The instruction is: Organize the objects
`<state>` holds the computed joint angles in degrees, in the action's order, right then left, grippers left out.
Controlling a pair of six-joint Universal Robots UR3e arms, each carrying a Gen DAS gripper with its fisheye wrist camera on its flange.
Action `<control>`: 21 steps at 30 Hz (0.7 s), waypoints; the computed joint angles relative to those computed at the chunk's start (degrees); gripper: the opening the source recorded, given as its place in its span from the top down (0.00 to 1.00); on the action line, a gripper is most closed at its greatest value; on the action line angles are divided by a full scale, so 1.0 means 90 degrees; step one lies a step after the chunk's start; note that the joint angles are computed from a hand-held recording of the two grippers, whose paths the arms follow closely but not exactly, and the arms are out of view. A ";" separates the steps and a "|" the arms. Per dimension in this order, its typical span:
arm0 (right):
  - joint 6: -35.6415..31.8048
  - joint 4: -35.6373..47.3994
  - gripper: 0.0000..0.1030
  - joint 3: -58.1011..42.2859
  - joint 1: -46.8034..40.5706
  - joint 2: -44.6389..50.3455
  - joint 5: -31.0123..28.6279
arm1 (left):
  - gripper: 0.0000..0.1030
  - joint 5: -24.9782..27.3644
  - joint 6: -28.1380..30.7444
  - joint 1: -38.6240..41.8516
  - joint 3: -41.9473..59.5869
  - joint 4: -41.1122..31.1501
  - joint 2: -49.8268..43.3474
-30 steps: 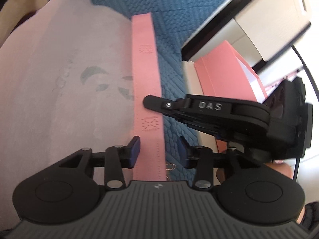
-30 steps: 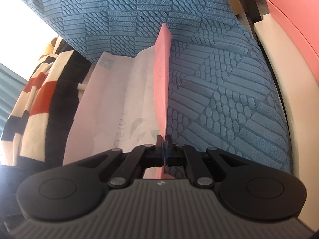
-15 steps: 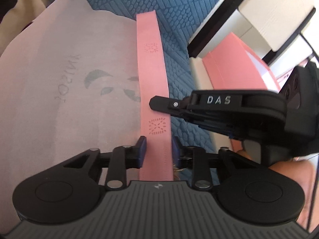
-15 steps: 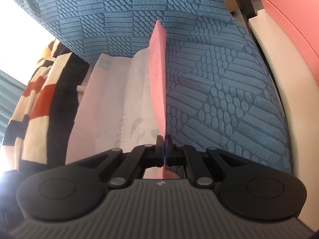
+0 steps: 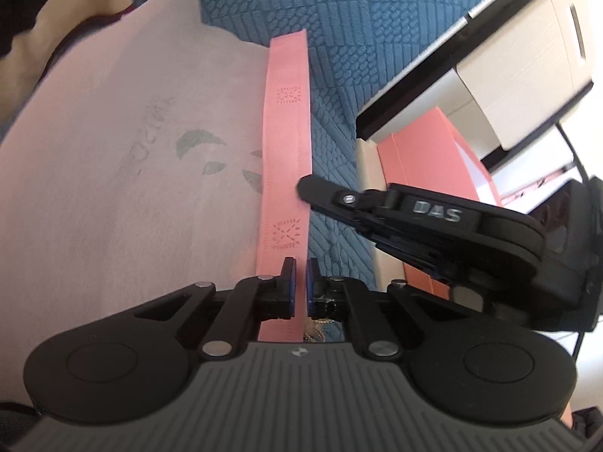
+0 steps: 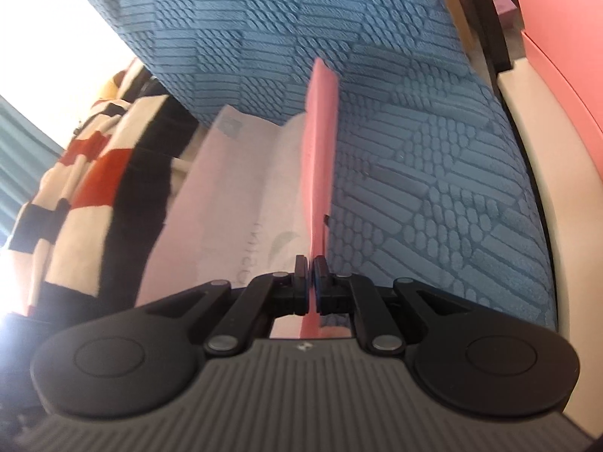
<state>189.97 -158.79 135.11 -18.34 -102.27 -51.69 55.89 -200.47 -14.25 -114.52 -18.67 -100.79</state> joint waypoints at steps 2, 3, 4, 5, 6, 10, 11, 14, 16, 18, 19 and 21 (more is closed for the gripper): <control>-0.0039 0.0018 0.93 0.0062 -0.0074 -0.0149 0.0124 | 0.94 -0.0103 -0.0293 0.0015 -0.0124 0.0310 -0.0140; -0.0050 0.0028 0.93 0.0110 -0.0119 -0.0248 0.0178 | 0.94 -0.0172 -0.0369 0.0076 -0.0233 0.0373 -0.0097; -0.0067 0.0062 0.92 0.0166 -0.0172 -0.0364 0.0242 | 0.94 -0.0200 -0.0490 0.0105 -0.0309 0.0456 -0.0091; -0.0100 0.0127 0.92 0.0220 -0.0238 -0.0486 0.0324 | 0.94 -0.0203 -0.0599 0.0106 -0.0341 0.0555 -0.0125; -0.0140 0.0204 0.92 0.0256 -0.0289 -0.0587 0.0399 | 0.94 -0.0232 -0.0673 0.0141 -0.0405 0.0623 -0.0111; -0.0204 0.0281 0.92 0.0275 -0.0241 -0.0719 0.0370 | 0.94 -0.0348 -0.0768 0.0304 -0.0638 0.0722 0.0049; -0.0209 0.0280 0.92 0.0273 -0.0232 -0.0705 0.0356 | 0.94 -0.0335 -0.0748 0.0286 -0.0629 0.0721 0.0038; -0.0172 0.0320 0.92 0.0205 -0.0188 -0.0579 0.0324 | 0.94 -0.0430 -0.0669 0.0258 -0.0523 0.0587 -0.0022; -0.0098 0.0353 0.83 0.0120 -0.0129 -0.0431 0.0257 | 0.94 -0.0465 -0.0593 0.0244 -0.0466 0.0555 -0.0101; -0.0021 0.0303 0.62 0.0123 -0.0120 -0.0326 0.0261 | 0.94 -0.0479 -0.0575 0.0192 -0.0403 0.0568 -0.0188; 0.0015 0.0219 0.62 0.0141 -0.0117 -0.0254 0.0280 | 0.94 -0.0399 -0.0524 0.0140 -0.0328 0.0477 -0.0207; 0.0033 0.0128 0.62 0.0058 -0.0045 -0.0016 0.0256 | 0.94 -0.0204 -0.0394 0.0037 -0.0199 0.0268 -0.0208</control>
<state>190.27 -157.64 135.63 -18.74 -102.41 -49.39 54.06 -204.02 -13.92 -116.30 -16.26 -102.66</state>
